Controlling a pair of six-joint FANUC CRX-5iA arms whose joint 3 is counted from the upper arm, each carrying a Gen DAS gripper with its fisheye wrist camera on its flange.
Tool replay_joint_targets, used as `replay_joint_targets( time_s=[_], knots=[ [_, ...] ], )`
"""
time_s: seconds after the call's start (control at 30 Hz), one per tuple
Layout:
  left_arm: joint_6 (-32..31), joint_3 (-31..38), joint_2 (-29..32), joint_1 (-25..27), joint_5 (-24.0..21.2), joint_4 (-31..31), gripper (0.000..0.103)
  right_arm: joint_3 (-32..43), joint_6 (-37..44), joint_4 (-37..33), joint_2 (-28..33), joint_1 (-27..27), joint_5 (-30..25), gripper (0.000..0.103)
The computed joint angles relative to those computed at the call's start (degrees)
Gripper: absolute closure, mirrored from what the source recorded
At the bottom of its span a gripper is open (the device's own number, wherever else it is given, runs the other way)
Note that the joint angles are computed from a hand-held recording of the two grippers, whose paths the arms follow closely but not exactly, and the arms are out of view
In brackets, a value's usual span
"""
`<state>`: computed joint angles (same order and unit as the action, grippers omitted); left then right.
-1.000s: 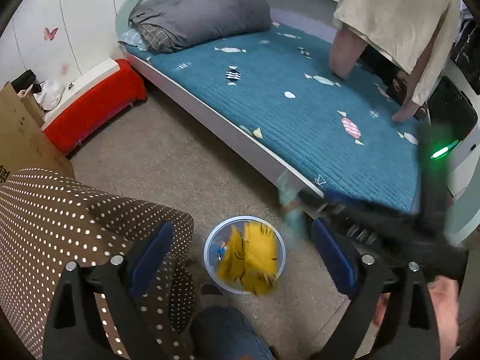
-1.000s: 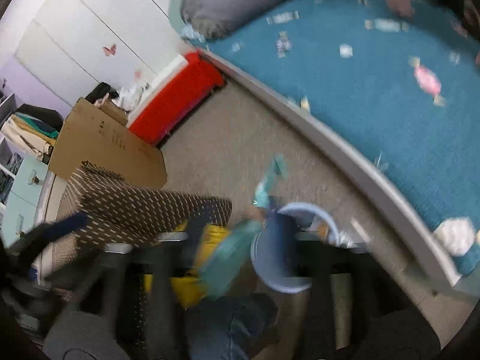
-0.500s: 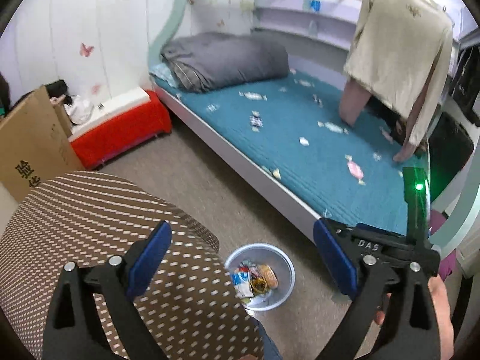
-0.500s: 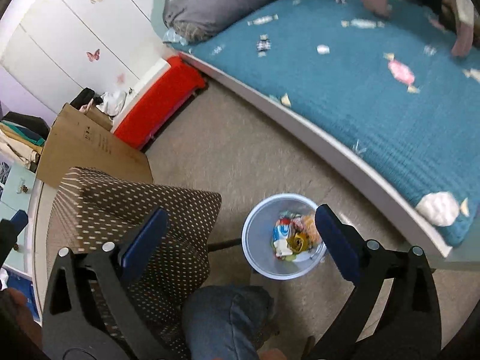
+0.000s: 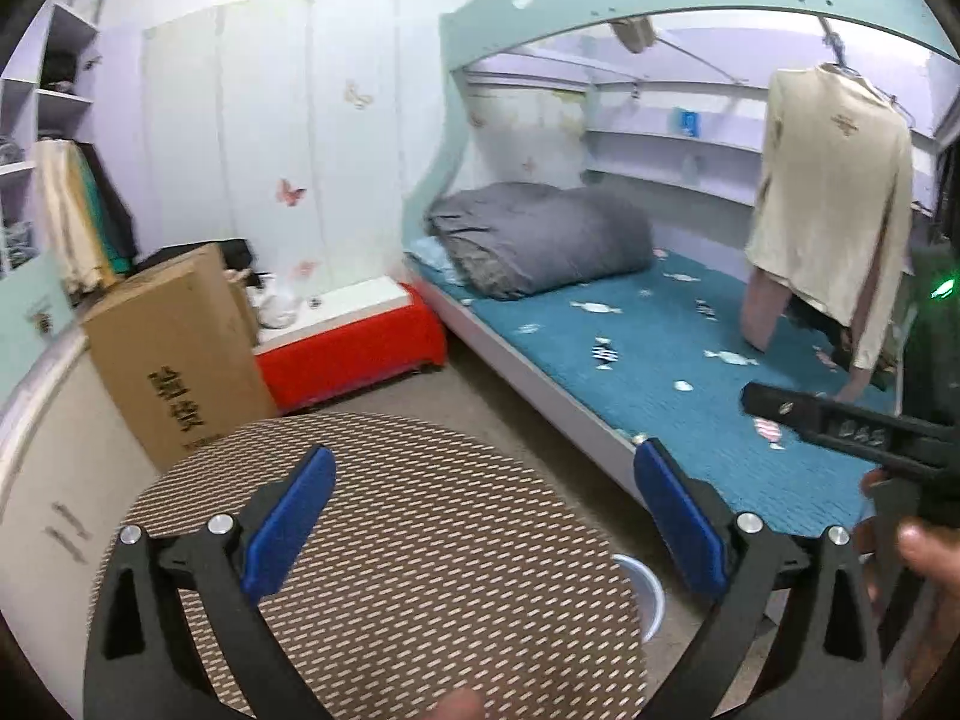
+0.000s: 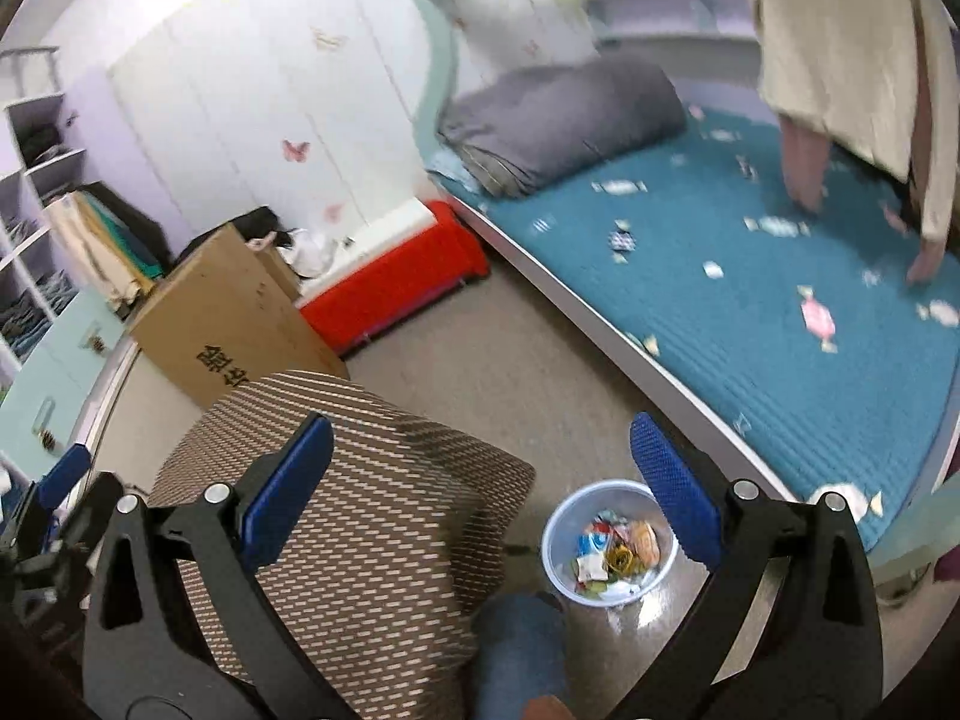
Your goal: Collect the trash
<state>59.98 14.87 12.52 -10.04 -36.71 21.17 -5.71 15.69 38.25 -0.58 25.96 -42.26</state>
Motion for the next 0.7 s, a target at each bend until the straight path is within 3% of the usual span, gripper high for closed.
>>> replay_joint_targets(
  time_s=[0.1, 0.27, 0.4, 0.7],
  knots=[
    [3.75, -1.13, -2.96, 1.27, 1.16, -3.88, 0.005, 1.33, 0.30, 2.70, -0.02, 3.00, -1.22, 0.006],
    [5.79, -3.51, -7.04, 3.76, 1.86, -5.13, 0.005, 3.26, -0.36, 7.02, 0.47, 7.37, -2.87, 0.006],
    [11.98, -4.57, -10.05, 5.28, 3.54, -9.91, 0.005, 4.58, -0.54, 10.71, 1.04, 10.35, -4.13, 0.006],
    [12.99, -8.46, -14.36, 8.92, 5.31, -7.52, 0.005, 5.04, -2.72, 18.45, 1.38, 13.89, -4.79, 0.006]
  ],
)
